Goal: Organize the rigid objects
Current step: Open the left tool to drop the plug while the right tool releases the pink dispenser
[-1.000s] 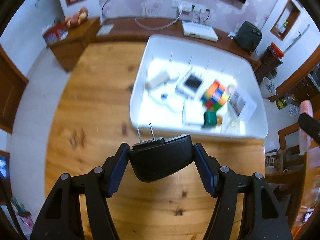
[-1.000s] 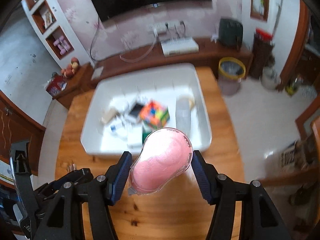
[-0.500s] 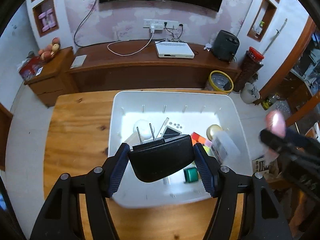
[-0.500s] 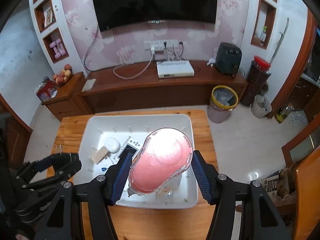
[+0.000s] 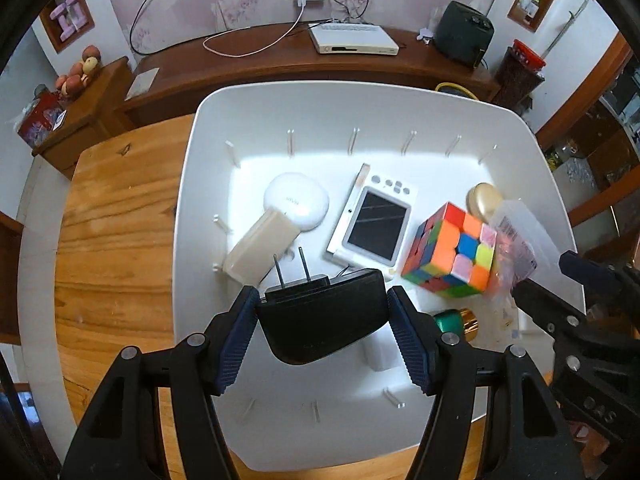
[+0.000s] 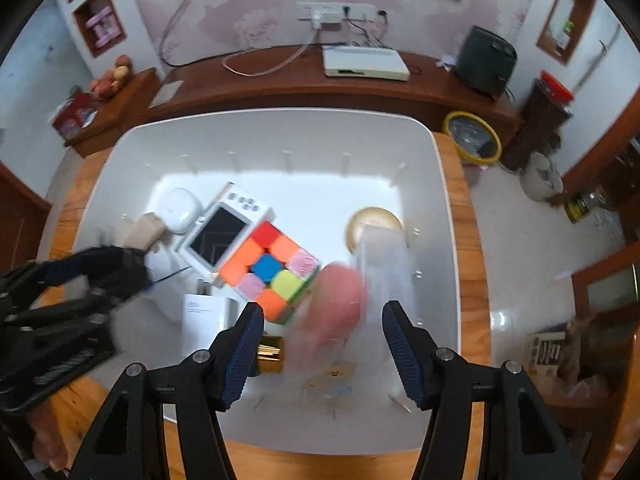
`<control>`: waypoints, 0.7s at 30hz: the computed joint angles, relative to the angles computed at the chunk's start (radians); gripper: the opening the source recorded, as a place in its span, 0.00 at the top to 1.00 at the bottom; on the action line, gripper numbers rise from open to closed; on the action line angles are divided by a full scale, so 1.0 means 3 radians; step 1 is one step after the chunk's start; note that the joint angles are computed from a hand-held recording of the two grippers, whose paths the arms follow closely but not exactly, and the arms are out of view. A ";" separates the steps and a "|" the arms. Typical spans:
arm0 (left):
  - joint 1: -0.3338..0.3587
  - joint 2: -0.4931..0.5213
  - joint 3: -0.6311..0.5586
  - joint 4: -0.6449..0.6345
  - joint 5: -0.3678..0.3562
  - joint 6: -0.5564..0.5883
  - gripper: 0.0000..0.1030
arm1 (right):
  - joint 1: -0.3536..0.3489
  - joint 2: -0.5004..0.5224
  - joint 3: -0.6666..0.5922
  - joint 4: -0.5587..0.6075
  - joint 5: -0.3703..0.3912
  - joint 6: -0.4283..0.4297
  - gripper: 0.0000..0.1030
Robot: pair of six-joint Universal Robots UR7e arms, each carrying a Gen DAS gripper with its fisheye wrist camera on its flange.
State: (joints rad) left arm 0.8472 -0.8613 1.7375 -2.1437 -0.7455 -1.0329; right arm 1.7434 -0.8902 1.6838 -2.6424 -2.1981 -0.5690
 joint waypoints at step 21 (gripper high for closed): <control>-0.0377 -0.0396 0.0247 0.0306 0.0098 -0.0366 0.01 | 0.0124 -0.0453 0.0416 -0.0144 0.0130 -0.0101 0.35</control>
